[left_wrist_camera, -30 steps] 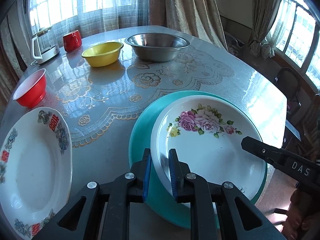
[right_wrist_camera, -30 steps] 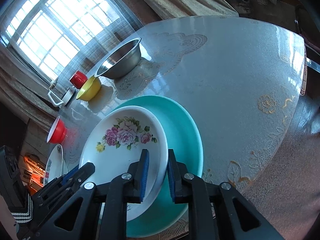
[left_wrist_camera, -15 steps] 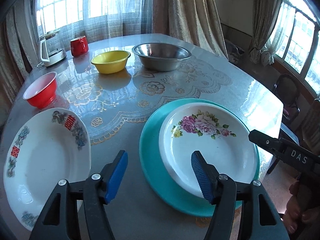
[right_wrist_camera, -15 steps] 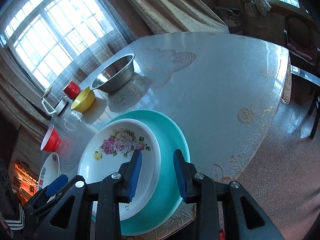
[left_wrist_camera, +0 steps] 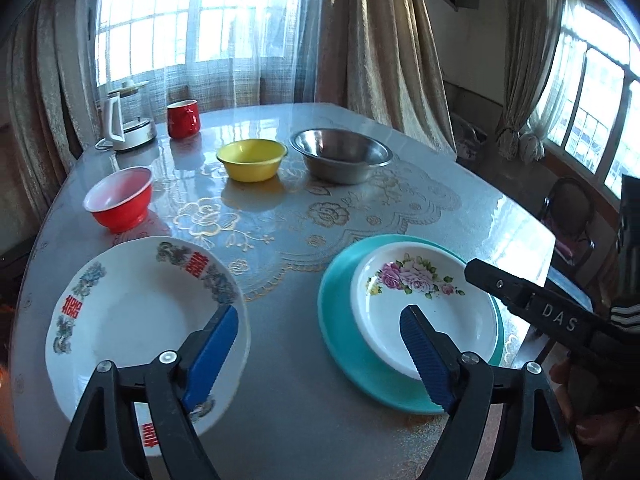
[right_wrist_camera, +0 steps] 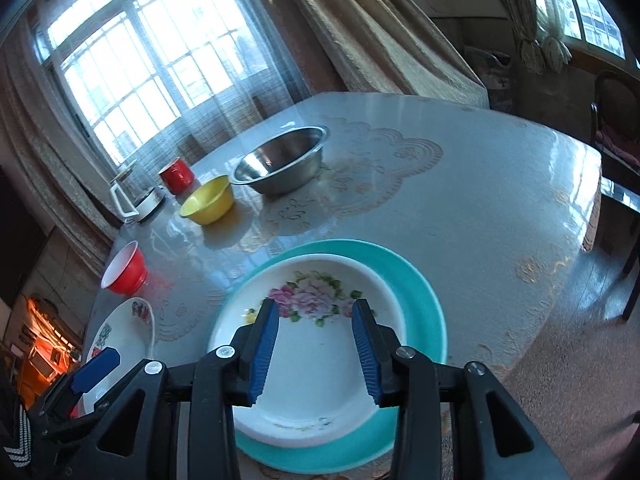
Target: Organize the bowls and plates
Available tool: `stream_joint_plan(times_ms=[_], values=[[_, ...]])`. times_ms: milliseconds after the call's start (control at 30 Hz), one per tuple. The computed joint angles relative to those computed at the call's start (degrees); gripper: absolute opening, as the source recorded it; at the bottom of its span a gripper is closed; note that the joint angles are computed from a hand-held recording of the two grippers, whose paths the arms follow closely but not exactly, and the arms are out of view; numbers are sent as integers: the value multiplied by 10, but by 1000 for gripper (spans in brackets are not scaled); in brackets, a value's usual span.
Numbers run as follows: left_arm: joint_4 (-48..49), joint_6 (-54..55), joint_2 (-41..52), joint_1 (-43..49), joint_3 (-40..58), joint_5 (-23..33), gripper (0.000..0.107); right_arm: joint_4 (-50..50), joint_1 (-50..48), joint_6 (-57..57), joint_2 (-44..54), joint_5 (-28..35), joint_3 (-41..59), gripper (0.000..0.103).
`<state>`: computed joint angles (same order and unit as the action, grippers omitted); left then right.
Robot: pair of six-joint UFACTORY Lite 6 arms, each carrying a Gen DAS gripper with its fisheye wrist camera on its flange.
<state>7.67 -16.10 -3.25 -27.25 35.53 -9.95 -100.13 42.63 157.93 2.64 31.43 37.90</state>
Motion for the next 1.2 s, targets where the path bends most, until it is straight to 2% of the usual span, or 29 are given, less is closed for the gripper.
stream_joint_plan(times_ms=[100,200,267,367,567,700,767,833,1000,1133,1200], values=[[99,-88,-33,49,-29,-11,86,2,18,-17,30,7,34,39],[154,-130,-62,104,-56,-19,86,-4,31,-28,62,2,73,40],[157,-126,-77,144,-73,-31,86,-5,35,-35,85,-5,103,41],[272,-221,-87,232,-93,-73,88,-10,42,-56,128,-20,158,42],[395,-317,-46,391,-85,-159,93,-39,57,-79,237,-64,287,43],[385,-295,5,448,-65,-193,96,-31,63,-112,315,-91,375,45],[360,-266,37,466,-53,-207,99,5,63,-153,349,-97,416,54],[355,-257,73,483,-40,-229,100,11,58,-168,381,-110,450,57],[367,-269,154,487,6,-242,100,72,42,-232,448,-143,524,57],[359,-238,171,480,2,-270,100,48,39,-212,472,-157,545,57],[402,-261,186,482,15,-281,98,12,35,-177,478,-168,548,57]])
